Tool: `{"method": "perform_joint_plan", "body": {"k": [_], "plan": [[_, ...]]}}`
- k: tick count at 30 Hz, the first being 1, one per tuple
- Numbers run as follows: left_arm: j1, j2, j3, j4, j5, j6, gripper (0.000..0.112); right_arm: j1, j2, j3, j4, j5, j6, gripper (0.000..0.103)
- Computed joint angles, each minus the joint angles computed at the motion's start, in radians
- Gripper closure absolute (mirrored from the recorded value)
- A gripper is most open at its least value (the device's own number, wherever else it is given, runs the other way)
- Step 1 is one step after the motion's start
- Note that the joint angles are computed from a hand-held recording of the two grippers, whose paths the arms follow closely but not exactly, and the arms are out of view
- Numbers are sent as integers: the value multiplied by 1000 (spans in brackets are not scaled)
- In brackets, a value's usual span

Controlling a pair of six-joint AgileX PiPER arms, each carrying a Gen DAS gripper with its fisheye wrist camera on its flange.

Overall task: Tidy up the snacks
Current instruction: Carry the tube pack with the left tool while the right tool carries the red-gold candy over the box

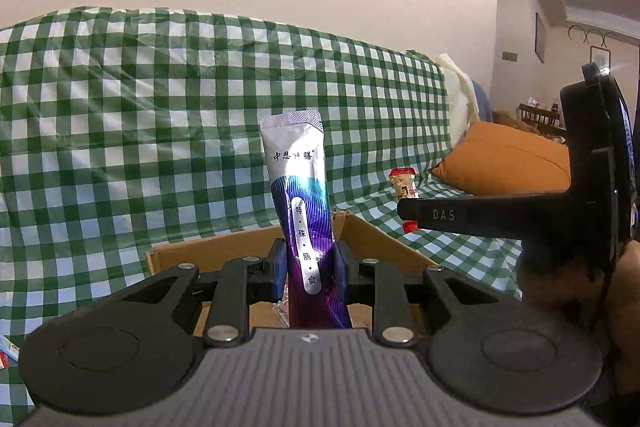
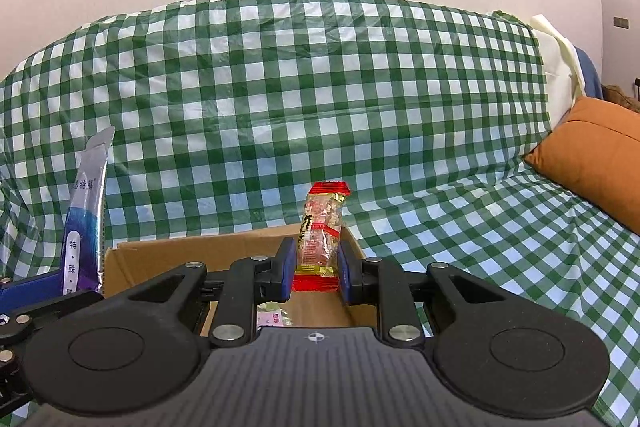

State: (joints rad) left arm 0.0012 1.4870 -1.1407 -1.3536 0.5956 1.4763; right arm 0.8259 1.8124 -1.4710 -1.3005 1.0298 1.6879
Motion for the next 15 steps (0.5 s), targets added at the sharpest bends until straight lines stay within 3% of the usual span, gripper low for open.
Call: {"method": "perform_joint_plan", "body": {"k": [15], "plan": [[2, 0, -6, 23, 11, 7, 86, 6, 7, -13, -1, 0, -10, 79]]}}
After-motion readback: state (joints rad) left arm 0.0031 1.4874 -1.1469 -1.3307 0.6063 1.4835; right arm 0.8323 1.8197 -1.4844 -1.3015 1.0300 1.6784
